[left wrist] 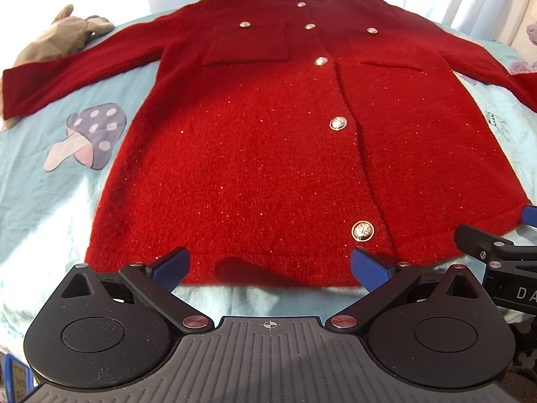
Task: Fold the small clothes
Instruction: 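Move both grippers forward over the red cardigan toward its sleeves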
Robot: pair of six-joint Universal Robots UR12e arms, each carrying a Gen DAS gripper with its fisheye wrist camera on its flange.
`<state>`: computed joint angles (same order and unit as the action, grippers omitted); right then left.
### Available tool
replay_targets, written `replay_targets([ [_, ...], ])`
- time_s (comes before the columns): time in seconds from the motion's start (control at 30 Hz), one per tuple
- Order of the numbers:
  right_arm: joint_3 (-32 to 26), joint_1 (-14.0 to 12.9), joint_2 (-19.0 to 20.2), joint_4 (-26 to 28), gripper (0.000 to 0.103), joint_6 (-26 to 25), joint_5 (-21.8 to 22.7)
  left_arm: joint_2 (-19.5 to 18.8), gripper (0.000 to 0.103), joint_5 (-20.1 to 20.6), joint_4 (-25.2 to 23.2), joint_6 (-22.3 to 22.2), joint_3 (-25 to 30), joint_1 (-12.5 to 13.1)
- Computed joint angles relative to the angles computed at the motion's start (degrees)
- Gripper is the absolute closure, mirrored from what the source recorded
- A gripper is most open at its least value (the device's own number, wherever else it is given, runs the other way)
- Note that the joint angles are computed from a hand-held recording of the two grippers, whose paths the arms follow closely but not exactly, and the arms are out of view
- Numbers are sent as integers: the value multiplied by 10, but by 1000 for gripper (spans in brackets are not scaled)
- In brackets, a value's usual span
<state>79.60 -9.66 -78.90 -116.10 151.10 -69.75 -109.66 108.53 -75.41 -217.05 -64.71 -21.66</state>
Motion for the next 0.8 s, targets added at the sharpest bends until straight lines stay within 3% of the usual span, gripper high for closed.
replay_targets([
  [0.8,-22,9,20,20,4,4,-17,-13,0,-16,-23,3,19,9],
])
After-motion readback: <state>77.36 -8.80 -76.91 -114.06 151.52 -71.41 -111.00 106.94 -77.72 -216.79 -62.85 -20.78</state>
